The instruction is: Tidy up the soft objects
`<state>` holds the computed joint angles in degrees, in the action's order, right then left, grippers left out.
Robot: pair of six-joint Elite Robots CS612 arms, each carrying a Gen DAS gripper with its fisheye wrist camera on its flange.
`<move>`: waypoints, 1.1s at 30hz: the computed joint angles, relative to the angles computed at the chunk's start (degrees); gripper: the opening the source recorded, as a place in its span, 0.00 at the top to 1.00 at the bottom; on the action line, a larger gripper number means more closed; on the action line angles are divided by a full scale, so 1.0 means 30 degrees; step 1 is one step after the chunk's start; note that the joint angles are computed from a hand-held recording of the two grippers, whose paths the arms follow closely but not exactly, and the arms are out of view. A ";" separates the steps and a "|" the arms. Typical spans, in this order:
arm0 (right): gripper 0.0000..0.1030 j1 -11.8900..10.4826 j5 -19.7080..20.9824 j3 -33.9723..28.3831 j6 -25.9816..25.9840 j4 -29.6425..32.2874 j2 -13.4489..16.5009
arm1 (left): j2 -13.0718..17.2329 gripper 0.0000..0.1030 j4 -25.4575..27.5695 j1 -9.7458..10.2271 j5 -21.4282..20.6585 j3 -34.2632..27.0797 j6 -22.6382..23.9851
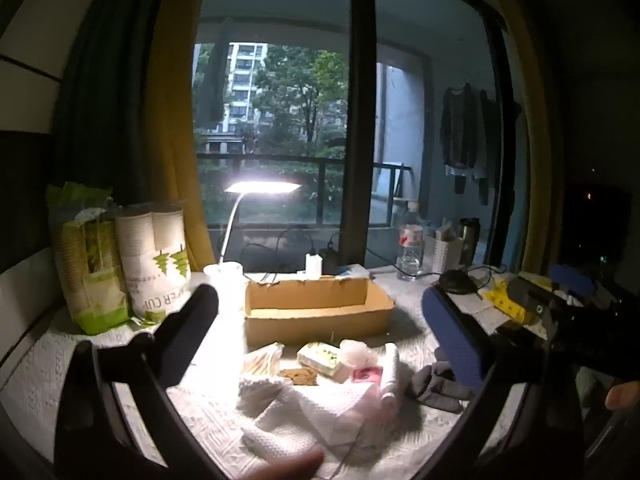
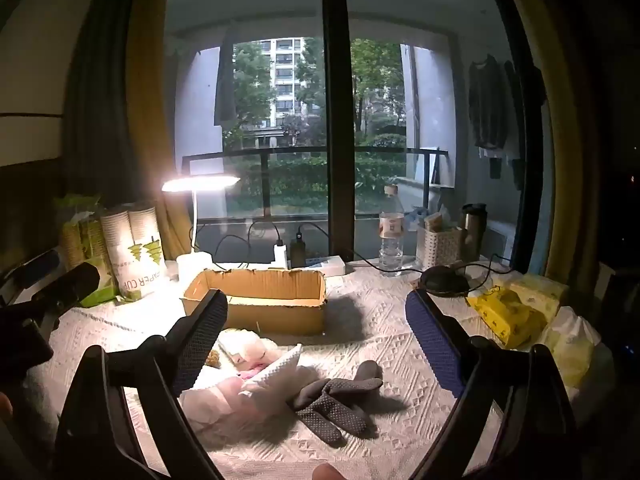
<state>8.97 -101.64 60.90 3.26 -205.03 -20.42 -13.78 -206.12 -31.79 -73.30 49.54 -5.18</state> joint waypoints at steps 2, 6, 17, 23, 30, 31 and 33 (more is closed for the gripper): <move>0.10 -0.0001 0.0119 -0.0061 -0.0085 0.0073 0.0020 | -0.0091 0.01 0.0118 -0.0085 0.0178 0.0192 -0.0108; 0.10 -0.0034 0.0416 -0.0173 -0.0154 0.0104 0.0122 | -0.0360 0.01 0.0461 -0.0053 0.0344 0.0618 -0.0848; 0.10 -0.0027 0.0532 0.0005 -0.0317 0.0172 0.0033 | -0.0271 0.01 0.0566 0.0156 -0.0404 0.0558 -0.1545; 0.10 0.0015 0.0481 -0.0134 -0.0247 0.0419 0.0073 | -0.0330 0.01 0.0718 0.0127 -0.0302 0.0637 -0.1280; 0.10 0.0014 0.0505 -0.0048 -0.0196 0.0448 0.0024 | -0.0391 0.01 0.0808 0.0164 -0.0477 0.0715 -0.1363; 0.10 0.0010 0.0518 0.0010 -0.0184 0.0461 -0.0009 | -0.0391 0.01 0.0809 0.0164 -0.0518 0.0718 -0.1379; 0.10 0.0011 0.0524 0.0014 -0.0198 0.0542 -0.0014 | -0.0399 0.01 0.0850 0.0162 -0.0535 0.0723 -0.1396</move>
<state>9.00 -100.07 60.95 2.66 -203.41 -20.46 -14.98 -203.57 -31.30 -74.90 51.71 -9.37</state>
